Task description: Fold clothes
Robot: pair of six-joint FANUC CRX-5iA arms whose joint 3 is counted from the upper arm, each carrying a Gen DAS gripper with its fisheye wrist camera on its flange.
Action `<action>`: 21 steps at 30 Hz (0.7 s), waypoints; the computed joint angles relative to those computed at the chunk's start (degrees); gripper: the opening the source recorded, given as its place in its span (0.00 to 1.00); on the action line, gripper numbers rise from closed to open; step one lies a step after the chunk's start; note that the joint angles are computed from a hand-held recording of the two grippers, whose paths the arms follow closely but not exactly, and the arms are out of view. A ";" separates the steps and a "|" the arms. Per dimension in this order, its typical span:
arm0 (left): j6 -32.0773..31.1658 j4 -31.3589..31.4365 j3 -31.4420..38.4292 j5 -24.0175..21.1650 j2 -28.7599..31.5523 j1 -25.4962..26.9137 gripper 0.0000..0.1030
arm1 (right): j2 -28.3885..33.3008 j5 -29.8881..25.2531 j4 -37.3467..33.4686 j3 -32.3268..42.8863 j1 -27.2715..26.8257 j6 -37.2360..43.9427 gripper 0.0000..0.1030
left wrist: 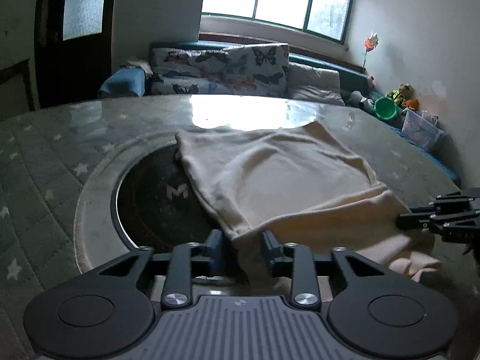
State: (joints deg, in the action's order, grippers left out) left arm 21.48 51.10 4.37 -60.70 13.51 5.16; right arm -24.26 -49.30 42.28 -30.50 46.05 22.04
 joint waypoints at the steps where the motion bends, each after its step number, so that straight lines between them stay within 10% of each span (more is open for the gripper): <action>1: -0.66 0.58 -0.03 0.24 -0.13 -0.05 0.35 | -0.08 -0.16 0.55 0.02 0.04 -0.17 0.14; 7: -7.97 8.26 -2.33 -0.22 -1.16 -0.80 0.33 | -0.92 2.84 6.36 -1.04 -0.86 -3.61 0.15; 21: -6.85 1.99 -0.96 1.35 1.39 -2.95 0.35 | 4.85 7.17 0.31 2.05 -4.52 5.13 0.14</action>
